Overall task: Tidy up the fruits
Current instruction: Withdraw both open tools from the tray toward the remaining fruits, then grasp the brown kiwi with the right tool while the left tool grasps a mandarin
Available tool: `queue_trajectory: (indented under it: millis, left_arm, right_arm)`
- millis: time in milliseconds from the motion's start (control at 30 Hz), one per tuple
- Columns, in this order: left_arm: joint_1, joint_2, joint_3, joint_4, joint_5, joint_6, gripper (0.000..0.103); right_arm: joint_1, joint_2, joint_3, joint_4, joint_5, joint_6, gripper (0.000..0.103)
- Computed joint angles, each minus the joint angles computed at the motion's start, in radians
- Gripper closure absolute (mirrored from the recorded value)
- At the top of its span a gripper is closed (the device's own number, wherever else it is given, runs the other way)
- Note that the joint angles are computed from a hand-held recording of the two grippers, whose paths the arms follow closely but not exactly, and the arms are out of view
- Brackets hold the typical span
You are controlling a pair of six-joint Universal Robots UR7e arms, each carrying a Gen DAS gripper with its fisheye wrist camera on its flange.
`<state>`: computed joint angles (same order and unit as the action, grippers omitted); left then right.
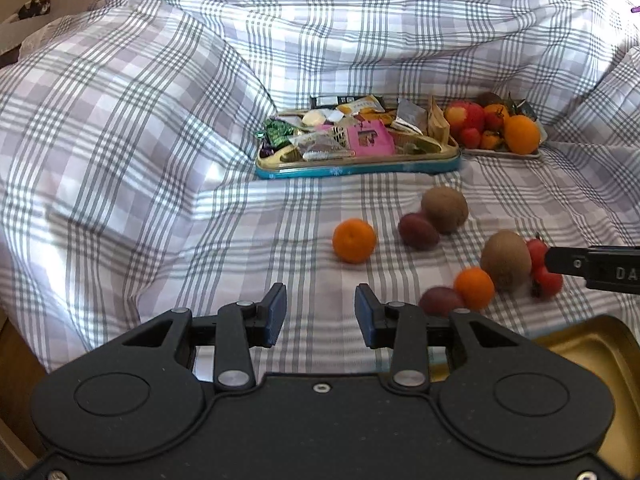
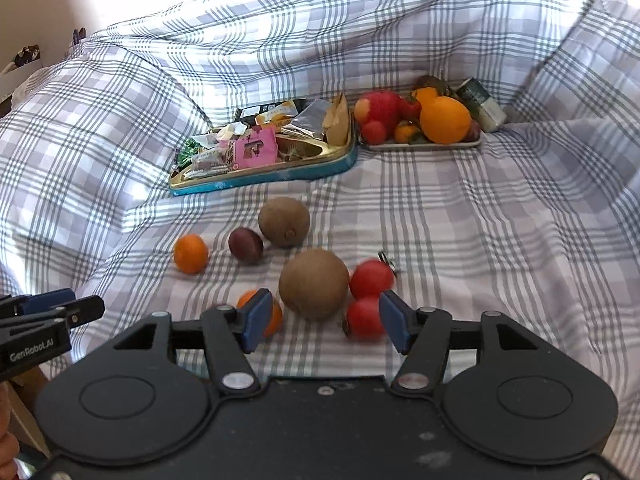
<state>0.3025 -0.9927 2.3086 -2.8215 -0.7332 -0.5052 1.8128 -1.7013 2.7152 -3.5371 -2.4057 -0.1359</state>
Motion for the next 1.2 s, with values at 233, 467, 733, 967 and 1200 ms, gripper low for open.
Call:
queue_trajectory:
  millis: [233,467,733,967,1200]
  left_arm:
    - [0.032,0.065,-0.038,-0.089,0.017,0.082,0.057]
    - [0.081,0.123,-0.081,-0.160,-0.006,0.127,0.057]
    - [0.123,0.226,-0.095,-0.316,0.020,0.240,0.057]
    - [0.159,0.239,-0.095,-0.378,-0.044,0.268,0.057]
    - [0.160,0.249,-0.082,-0.444,-0.080,0.341,0.056]
  right_arm:
    - [-0.093,0.131,-0.060,-0.160,0.065,-0.141,0.033]
    - [-0.139,0.270,-0.100,-0.359,0.076,-0.281,0.032]
    - [-0.181,0.287,-0.094,-0.337,0.110,-0.292,0.032]
    - [-0.200,0.309,-0.072,-0.389,0.151,-0.356,0.030]
    - [-0.199,0.332,-0.065,-0.409,0.162,-0.440,0.028]
